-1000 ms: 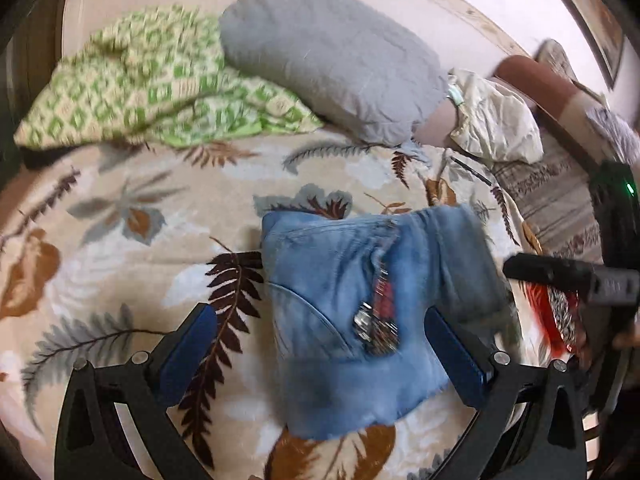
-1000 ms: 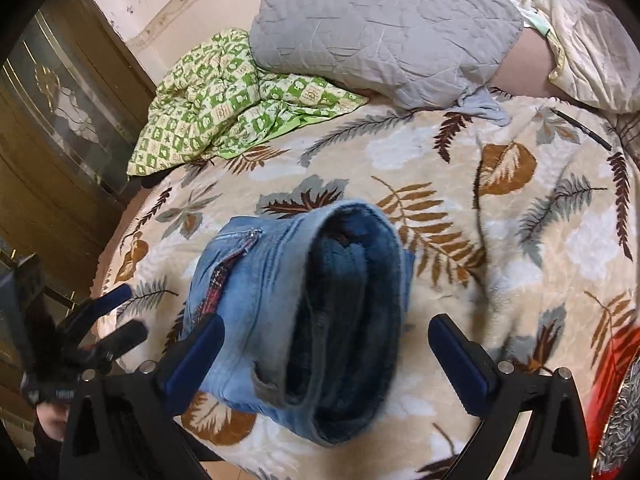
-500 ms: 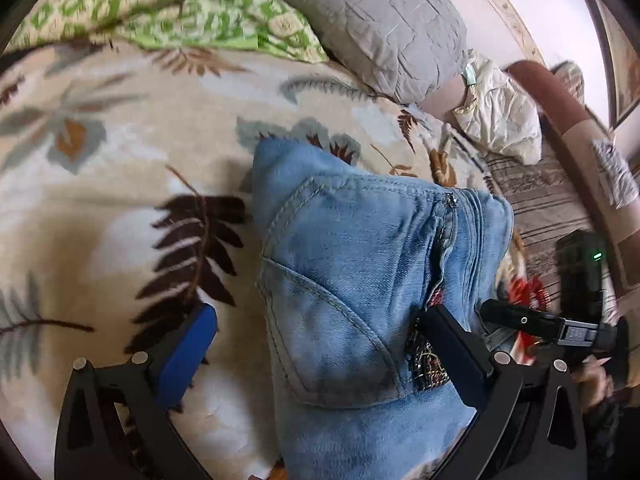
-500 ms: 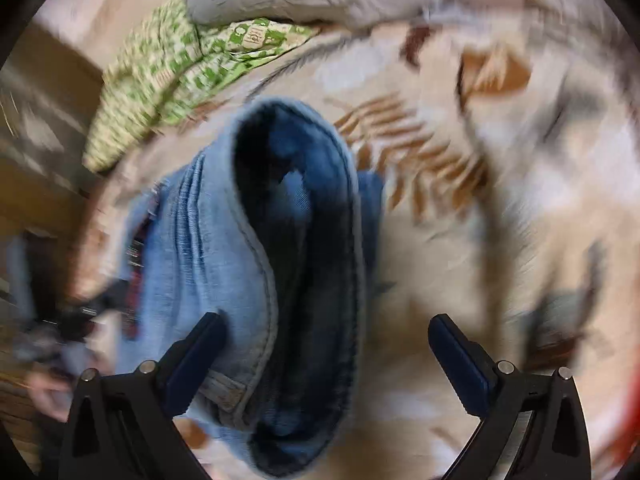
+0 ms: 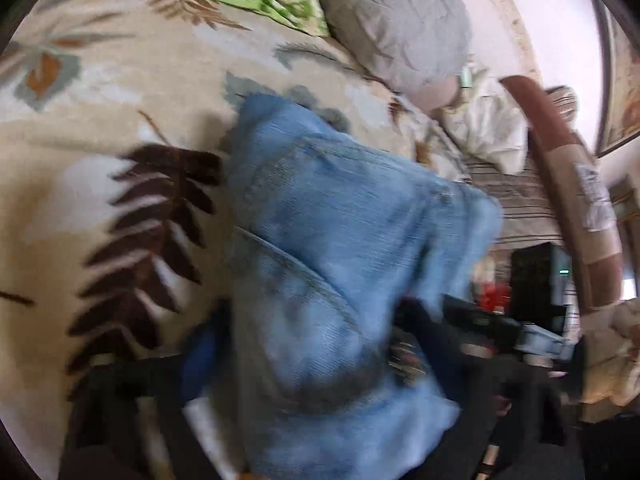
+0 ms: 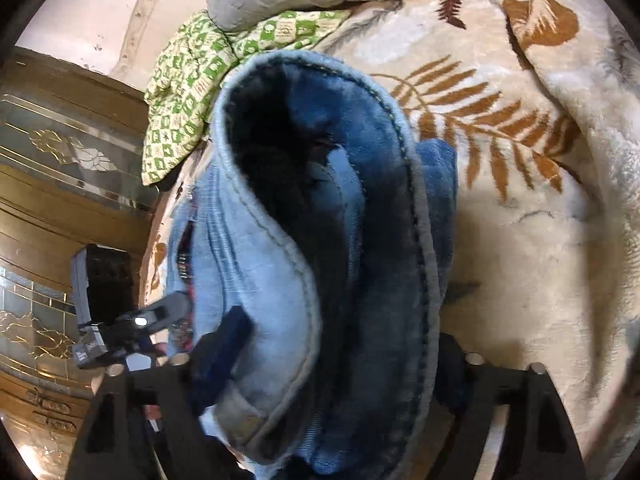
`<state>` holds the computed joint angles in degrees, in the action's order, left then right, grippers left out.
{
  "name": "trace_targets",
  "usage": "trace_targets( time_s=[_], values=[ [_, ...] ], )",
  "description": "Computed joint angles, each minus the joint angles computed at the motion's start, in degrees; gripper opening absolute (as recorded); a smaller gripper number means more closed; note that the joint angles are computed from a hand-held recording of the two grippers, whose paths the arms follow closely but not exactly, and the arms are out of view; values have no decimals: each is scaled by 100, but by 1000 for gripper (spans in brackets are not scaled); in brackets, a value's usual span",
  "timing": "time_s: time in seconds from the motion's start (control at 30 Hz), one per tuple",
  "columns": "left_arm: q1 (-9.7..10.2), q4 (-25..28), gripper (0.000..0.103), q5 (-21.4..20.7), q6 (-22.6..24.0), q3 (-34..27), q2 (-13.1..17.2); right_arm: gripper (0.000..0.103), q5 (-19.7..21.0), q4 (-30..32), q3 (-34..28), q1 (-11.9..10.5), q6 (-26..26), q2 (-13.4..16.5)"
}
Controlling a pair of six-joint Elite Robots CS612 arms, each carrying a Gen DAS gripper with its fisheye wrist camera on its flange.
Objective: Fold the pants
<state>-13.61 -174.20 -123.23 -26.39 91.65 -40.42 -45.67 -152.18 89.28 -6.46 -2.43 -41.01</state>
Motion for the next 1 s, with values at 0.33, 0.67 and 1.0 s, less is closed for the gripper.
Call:
trace_targets(
  time_s=[0.33, 0.67, 1.0],
  values=[
    [-312, -439, 30, 944, 484, 395, -409, 39, -86, -1239, 530, -16, 251, -215],
    [-184, -613, 30, 958, 571, -120, -334, 37, -74, -1846, 249, -34, 263, -286],
    [-24, -115, 52, 797, 452, -545, 287, 44, -49, -1236, -421, 110, 641, 449]
  ],
)
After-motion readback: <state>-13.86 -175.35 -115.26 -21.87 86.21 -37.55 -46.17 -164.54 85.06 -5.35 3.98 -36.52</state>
